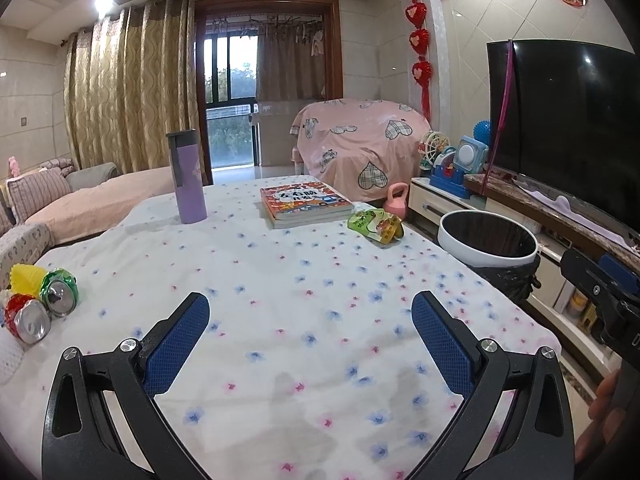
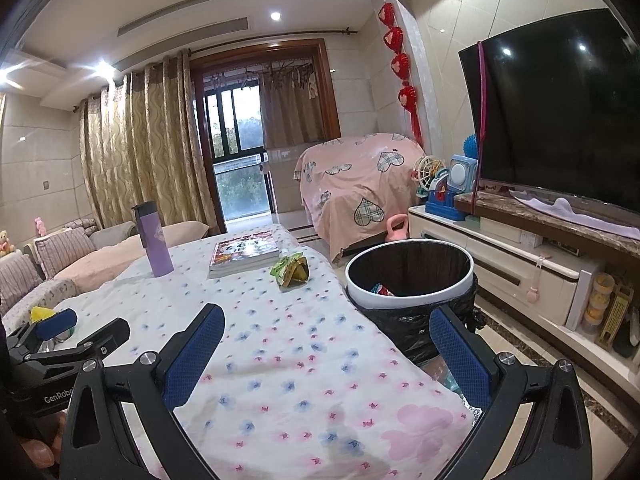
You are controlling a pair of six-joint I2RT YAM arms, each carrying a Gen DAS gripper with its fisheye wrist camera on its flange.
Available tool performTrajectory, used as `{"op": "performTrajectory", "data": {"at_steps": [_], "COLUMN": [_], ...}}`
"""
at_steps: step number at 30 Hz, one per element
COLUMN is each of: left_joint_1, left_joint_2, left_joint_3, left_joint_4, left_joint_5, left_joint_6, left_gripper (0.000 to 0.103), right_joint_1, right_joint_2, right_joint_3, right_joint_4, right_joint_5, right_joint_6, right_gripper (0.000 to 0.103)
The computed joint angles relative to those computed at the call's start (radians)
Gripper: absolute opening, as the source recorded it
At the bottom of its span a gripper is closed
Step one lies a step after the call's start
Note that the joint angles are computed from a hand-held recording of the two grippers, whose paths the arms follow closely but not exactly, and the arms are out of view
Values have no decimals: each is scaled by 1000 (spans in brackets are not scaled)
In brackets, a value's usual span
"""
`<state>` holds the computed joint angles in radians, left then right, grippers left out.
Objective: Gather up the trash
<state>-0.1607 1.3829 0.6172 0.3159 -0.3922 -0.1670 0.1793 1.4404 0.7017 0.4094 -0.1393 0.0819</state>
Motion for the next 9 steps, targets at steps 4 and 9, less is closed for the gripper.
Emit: {"op": "performTrajectory", "data": {"at_steps": [4,9], "left_joint_1": [0,-1], "left_joint_2": [8,16], "left_joint_3": [3,11], "left_joint_4": [0,-7], "left_joint_5": [2,8], "left_joint_6": [2,0], "left_gripper": [103,103], "right_joint_1": [-3,-4], "right_joint_2": [8,18], "right_joint_3": [10,18], "right_joint_4": [-5,-13], "right_joint_5": [-5,-9], "right_joint_6": [0,3], "right_gripper": [103,103]}}
